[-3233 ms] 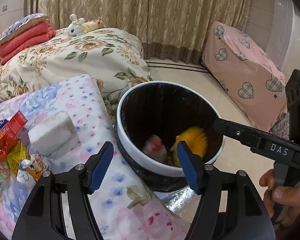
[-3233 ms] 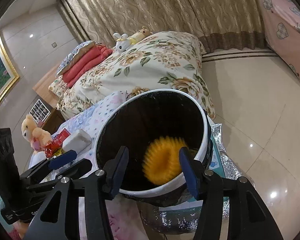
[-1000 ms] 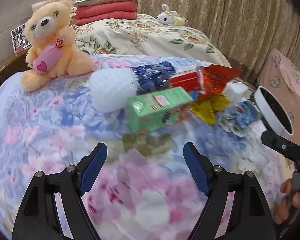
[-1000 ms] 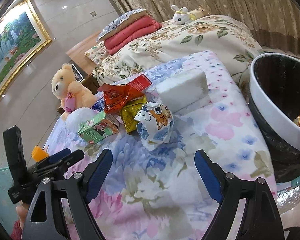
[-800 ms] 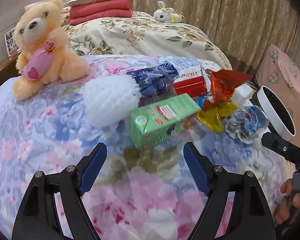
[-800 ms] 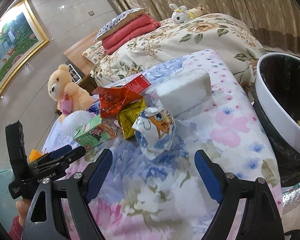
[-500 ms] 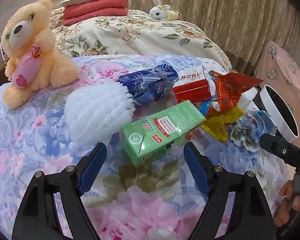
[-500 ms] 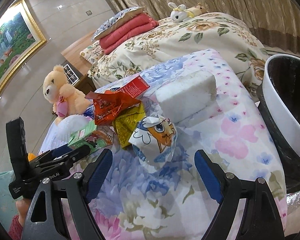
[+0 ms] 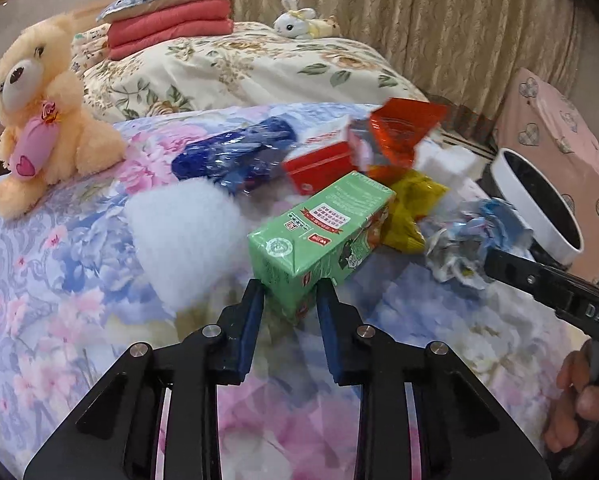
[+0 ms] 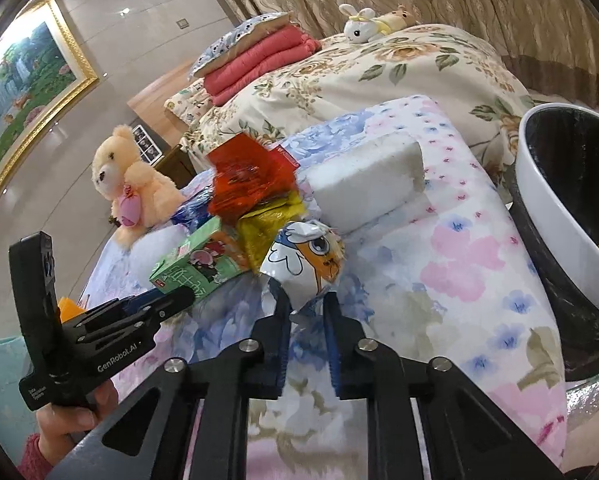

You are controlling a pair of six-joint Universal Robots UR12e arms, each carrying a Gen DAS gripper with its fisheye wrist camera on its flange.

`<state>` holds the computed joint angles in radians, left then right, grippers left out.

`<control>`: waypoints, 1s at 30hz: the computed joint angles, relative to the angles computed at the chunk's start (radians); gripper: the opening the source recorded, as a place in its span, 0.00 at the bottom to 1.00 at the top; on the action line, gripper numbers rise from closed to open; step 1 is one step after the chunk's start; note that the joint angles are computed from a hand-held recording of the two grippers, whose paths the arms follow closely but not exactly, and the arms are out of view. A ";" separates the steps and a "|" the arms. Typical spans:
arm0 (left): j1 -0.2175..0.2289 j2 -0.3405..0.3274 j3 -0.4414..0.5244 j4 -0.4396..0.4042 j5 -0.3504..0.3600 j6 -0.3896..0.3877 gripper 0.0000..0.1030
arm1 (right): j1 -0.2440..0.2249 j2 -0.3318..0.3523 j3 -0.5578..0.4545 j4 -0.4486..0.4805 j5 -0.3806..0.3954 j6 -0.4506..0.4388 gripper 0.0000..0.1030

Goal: Collect trash
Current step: 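Grasp the green juice box with the left tool while the right tool grasps the foil wrapper, then carry the juice box and foil wrapper over the bin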

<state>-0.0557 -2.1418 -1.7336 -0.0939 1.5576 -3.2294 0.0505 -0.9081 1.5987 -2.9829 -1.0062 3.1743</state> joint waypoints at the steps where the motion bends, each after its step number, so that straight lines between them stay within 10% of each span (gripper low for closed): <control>1: -0.002 0.006 -0.009 0.007 -0.001 -0.002 0.24 | -0.003 -0.005 0.008 -0.002 0.005 -0.007 0.05; 30: -0.108 0.036 -0.023 0.079 -0.052 0.003 0.23 | -0.115 -0.092 0.140 -0.146 0.033 0.060 0.04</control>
